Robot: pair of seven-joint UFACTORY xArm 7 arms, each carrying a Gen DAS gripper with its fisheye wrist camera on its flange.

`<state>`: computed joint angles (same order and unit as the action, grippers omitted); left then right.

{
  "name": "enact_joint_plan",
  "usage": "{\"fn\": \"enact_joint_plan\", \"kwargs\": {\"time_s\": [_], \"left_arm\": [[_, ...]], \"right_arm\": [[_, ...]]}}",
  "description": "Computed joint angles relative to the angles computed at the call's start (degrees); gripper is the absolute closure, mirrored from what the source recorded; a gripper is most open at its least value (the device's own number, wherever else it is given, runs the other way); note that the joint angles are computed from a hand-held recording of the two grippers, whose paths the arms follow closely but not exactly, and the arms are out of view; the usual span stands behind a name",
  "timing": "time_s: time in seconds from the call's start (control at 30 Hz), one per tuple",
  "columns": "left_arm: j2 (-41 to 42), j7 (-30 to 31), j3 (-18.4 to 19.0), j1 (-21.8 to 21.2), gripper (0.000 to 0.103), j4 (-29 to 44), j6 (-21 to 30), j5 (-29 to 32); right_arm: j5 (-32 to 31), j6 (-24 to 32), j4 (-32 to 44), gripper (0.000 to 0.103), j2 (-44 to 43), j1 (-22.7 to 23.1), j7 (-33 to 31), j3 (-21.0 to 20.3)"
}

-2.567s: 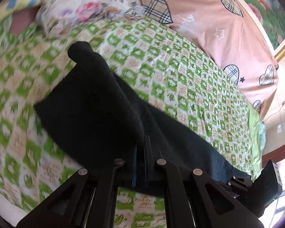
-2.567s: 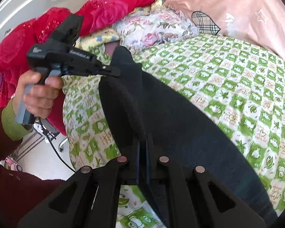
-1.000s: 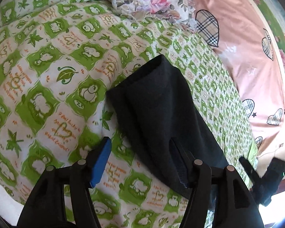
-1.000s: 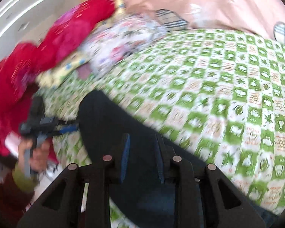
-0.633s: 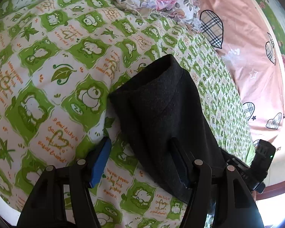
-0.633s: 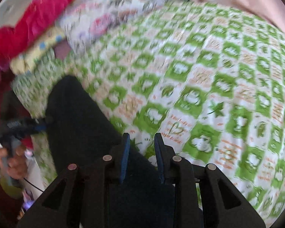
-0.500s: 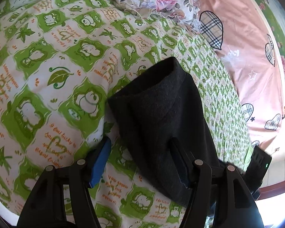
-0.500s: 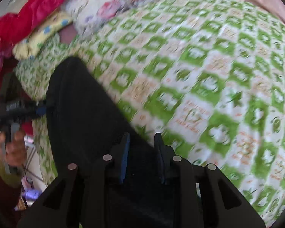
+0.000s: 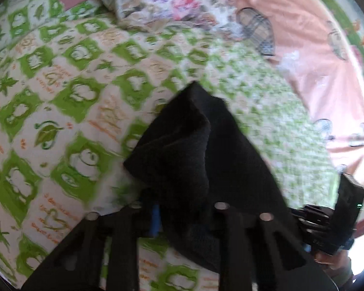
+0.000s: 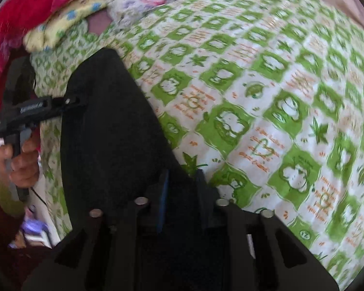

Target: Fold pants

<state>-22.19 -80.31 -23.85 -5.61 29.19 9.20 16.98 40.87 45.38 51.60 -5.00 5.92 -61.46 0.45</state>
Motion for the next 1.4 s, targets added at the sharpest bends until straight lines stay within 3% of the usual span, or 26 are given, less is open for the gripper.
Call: {"fn": "enact_joint_plan", "kwargs": {"time_s": [0.13,0.27,0.37,0.47,0.57,0.73,0.9,0.93,0.97,1.0,1.03,1.1,1.2,1.4], "left_arm": [[-9.9,-1.8,-3.7,2.7,0.086,-3.9,-4.7,1.7],[-17.5,1.9,-5.6,3.1,0.086,-4.6,-4.6,1.1],[-18.4,4.6,-8.3,6.2,0.086,-2.6,-1.2,1.5],[-16.7,5.3,-7.9,7.9,0.086,-3.3,-2.1,0.8],[-13.6,7.0,-8.7,10.7,0.086,-3.0,-1.3,1.9],[-7.8,8.4,-10.8,14.4,0.086,-1.9,0.7,6.4],[-5.4,6.7,-9.3,12.3,0.066,0.0,7.5,8.7],[-6.8,5.7,-9.0,11.4,0.065,-0.2,9.0,9.0],[-8.4,4.8,-8.8,10.5,0.057,0.0,11.7,9.3],[-9.7,3.9,-8.8,9.6,0.053,0.3,14.2,9.6],[-11.8,2.8,-8.8,8.6,0.053,0.2,16.3,10.2],[-15.0,1.6,-8.0,6.3,0.053,0.4,18.6,10.9],[-15.3,2.0,-7.1,3.6,0.049,2.2,18.4,11.7],[-6.6,4.1,-8.9,1.7,0.045,9.6,13.7,15.3]], "right_arm": [[4.3,-6.5,-3.6,0.098,-5.7,0.8,-3.7,-1.0],[13.1,-11.8,-4.0,0.099,-10.3,2.8,-7.3,-3.6],[17.0,-18.7,-4.4,0.099,-11.2,5.5,-9.7,-3.2],[17.1,-26.5,-4.2,0.099,-8.5,8.4,-10.4,-1.4],[17.5,-30.6,-3.5,0.099,-4.7,10.4,-10.7,-0.8],[16.6,-31.9,-1.5,0.099,0.8,9.8,-7.7,1.1],[12.6,-28.8,-1.9,0.092,1.6,6.4,0.6,2.1],[13.4,-27.6,-2.8,0.091,0.1,5.9,0.6,1.6],[15.4,-26.0,-4.0,0.090,-2.1,5.5,-0.6,0.7],[17.0,-25.3,-4.9,0.084,-3.6,5.5,-1.8,-0.1],[18.4,-24.3,-6.5,0.069,-6.2,5.3,-2.8,-1.3],[20.9,-23.2,-9.6,0.050,-10.8,5.4,-4.5,-3.6],[21.8,-20.0,-15.2,0.049,-19.0,4.6,-5.5,-7.8],[12.9,-17.4,-27.2,0.049,-34.5,-0.9,1.6,-13.2]]}}
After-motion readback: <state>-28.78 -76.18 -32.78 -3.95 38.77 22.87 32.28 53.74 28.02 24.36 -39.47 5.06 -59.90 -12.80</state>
